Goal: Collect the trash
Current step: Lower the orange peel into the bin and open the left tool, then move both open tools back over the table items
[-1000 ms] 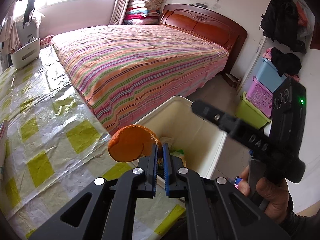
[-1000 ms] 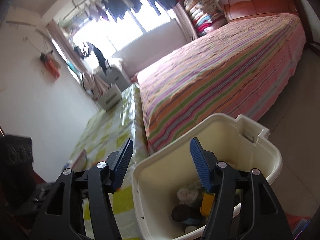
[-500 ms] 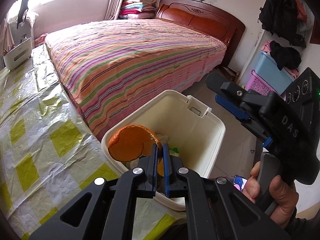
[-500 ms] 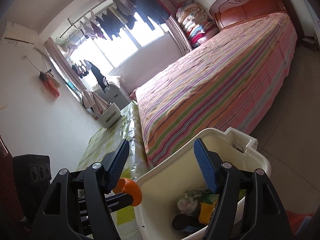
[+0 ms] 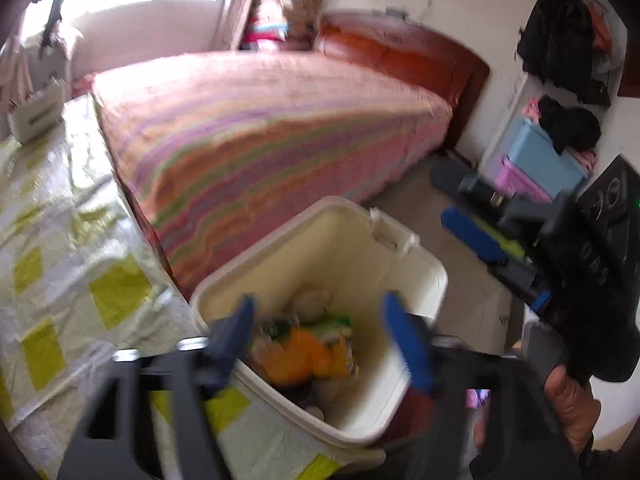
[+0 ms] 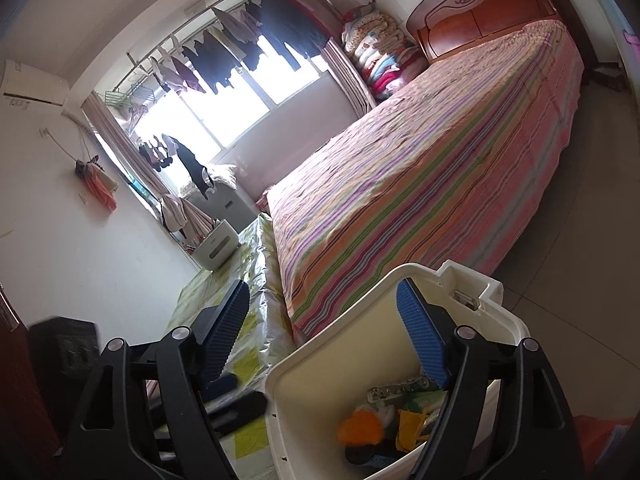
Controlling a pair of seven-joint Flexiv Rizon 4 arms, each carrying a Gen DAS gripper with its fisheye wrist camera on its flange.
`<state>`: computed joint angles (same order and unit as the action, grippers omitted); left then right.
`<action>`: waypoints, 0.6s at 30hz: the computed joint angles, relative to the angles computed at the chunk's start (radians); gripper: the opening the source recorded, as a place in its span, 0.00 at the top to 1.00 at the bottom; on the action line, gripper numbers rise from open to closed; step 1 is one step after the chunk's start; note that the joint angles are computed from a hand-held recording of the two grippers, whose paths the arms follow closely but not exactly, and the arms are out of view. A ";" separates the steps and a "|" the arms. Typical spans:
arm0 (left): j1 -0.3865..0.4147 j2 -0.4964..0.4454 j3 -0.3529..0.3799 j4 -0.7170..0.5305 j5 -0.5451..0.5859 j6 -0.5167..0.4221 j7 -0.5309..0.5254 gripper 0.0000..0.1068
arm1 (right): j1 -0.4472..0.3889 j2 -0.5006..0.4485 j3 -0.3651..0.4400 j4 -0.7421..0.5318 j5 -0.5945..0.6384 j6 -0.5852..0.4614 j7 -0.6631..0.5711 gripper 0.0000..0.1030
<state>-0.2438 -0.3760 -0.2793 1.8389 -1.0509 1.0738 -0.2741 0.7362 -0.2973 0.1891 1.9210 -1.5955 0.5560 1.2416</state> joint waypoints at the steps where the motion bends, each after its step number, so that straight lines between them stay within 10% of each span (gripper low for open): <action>1: 0.006 0.010 -0.017 0.010 -0.054 0.015 0.039 0.28 | -0.001 -0.002 -0.001 -0.001 -0.005 0.005 0.005 0.27; 18: 0.026 0.015 0.034 -0.007 -0.064 0.032 -0.006 0.27 | -0.024 -0.052 -0.025 -0.066 -0.059 0.123 -0.015 0.27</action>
